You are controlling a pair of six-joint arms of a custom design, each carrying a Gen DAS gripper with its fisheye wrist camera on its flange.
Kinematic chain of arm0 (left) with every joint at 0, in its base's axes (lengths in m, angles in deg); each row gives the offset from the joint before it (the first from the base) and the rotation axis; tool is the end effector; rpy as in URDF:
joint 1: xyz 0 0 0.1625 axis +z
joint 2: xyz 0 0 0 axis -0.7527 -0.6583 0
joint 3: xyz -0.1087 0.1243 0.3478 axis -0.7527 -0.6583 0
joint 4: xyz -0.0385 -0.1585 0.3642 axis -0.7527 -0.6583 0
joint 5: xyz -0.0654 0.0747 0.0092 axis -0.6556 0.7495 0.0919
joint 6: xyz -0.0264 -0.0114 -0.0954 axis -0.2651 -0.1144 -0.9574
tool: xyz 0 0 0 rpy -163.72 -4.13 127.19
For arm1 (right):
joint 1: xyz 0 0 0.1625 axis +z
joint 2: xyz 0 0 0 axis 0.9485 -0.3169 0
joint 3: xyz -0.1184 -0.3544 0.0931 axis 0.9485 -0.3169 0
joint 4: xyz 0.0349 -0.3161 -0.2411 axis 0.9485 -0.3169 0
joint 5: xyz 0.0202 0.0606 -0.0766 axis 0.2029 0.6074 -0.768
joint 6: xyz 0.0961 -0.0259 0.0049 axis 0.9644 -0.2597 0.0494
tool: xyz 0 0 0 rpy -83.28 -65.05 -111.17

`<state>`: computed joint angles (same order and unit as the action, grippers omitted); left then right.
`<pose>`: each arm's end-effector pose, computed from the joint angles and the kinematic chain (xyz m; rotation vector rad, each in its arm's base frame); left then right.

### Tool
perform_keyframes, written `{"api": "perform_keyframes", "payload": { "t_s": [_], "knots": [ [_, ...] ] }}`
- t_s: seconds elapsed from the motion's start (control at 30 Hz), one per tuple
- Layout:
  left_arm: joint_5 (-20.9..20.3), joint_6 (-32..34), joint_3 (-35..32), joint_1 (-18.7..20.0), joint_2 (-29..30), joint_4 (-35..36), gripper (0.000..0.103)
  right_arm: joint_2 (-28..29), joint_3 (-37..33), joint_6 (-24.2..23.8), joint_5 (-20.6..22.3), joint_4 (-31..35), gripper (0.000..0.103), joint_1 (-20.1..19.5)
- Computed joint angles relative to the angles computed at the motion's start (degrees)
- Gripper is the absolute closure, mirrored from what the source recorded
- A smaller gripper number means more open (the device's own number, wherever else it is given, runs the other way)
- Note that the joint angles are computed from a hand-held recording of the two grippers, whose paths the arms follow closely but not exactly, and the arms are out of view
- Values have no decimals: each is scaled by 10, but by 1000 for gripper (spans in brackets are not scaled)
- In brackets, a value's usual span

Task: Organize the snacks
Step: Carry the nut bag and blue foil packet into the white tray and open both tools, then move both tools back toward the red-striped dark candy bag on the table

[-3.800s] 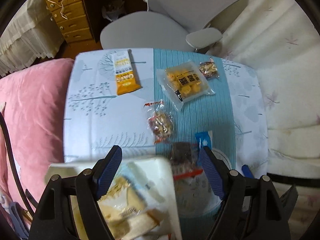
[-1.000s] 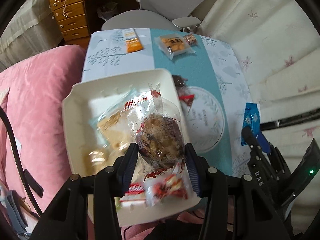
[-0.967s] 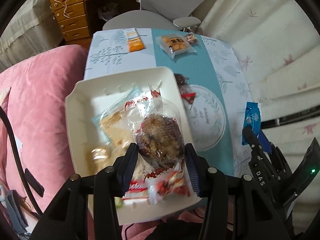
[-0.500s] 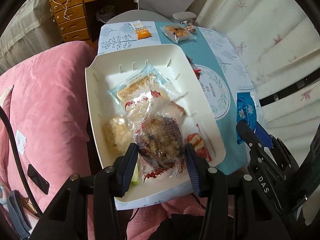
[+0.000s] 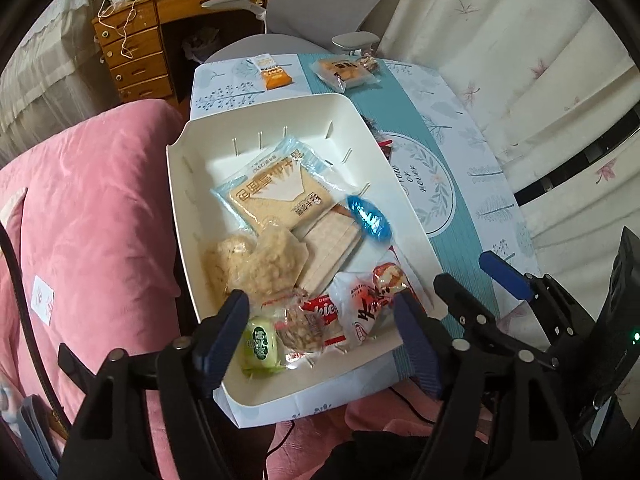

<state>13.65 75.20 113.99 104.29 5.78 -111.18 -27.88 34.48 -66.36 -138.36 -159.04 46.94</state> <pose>-0.2219 -0.6444 0.3004 0.5648 2.5749 -0.1973 0.3625 -0.5555 0.1295 0.1674 -2.2724 0.7883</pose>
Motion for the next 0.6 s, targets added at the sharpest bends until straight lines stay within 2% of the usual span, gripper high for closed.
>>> {"api": "perform_keyframes", "payload": {
  "t_s": [0.1,0.33,0.6],
  "knots": [
    [4,7,-5,-1,15,-12,20,-7,7,-15,8,-5,47,-4],
    [14,-4,-50,-7,68,-11,20,-30,24,-54,23,-3,47,-25],
    [30,-25,-174,-21,177,14,20,-58,17,-128,54,0,47,-69]
  ]
}}
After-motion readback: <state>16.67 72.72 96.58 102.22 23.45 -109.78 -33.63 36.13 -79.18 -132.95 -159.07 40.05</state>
